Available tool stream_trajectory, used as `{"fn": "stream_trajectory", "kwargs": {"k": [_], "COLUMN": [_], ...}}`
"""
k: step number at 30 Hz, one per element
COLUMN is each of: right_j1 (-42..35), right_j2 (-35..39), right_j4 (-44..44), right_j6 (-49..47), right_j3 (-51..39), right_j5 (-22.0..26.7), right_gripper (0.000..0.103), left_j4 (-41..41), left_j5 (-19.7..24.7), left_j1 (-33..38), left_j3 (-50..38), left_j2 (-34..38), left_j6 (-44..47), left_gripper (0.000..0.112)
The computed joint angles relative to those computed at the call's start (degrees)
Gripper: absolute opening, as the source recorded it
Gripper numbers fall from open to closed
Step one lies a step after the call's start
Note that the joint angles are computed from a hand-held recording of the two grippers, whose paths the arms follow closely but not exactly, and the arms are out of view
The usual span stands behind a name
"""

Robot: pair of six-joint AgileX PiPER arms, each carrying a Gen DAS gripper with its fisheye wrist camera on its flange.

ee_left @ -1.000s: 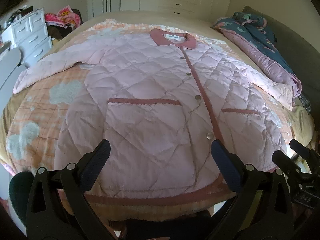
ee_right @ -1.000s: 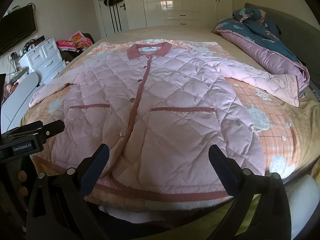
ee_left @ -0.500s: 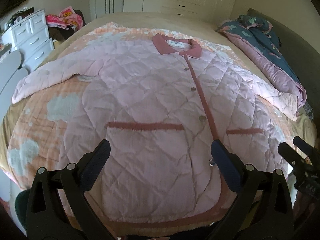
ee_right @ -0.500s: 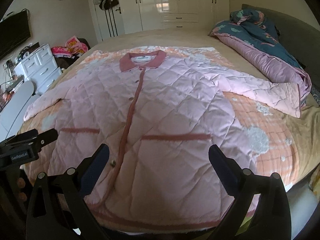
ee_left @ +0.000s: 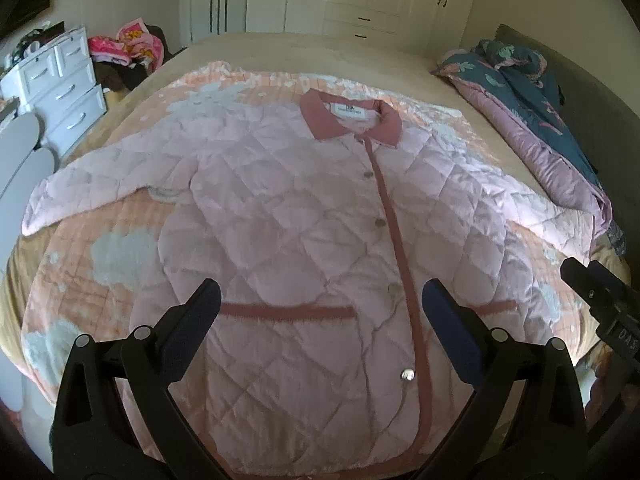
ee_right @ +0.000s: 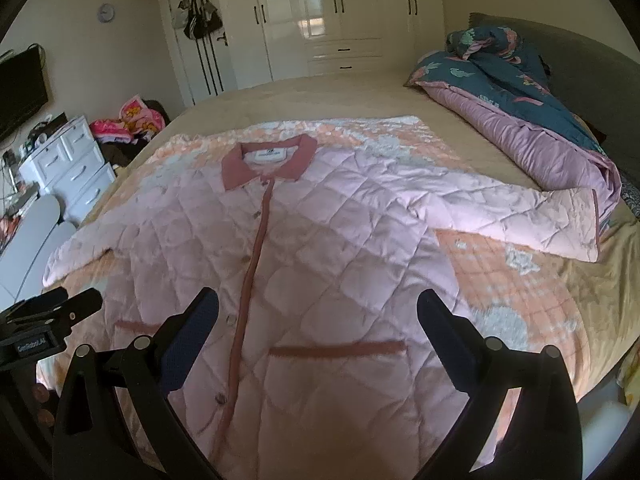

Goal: Fold large clothes
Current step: 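Move the right gripper to the jacket sleeve cuff and close on it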

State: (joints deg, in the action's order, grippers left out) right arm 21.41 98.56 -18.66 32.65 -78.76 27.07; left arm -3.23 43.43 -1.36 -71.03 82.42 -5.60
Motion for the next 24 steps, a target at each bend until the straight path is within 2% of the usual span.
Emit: {"fn": "stream_trajectory", "kwargs": {"k": [11, 24], "right_j1": [-3.93, -9.20], "right_j2": [3.89, 8.79], "right_j4": [6.53, 10.31], "right_j6": [-7.24, -11.16], "right_j3": [-9.21, -18.55], "right_j5": [3.26, 6.03], "right_gripper": [0.099, 0.099], "left_j4": [0.26, 1.43], "left_j5": [4.01, 7.29], "left_j1": [-0.97, -4.84], "left_j3": [-12.36, -25.90], "left_j2": [6.71, 16.81], "left_j6": [-1.59, -5.16], "left_gripper": [0.094, 0.094]}}
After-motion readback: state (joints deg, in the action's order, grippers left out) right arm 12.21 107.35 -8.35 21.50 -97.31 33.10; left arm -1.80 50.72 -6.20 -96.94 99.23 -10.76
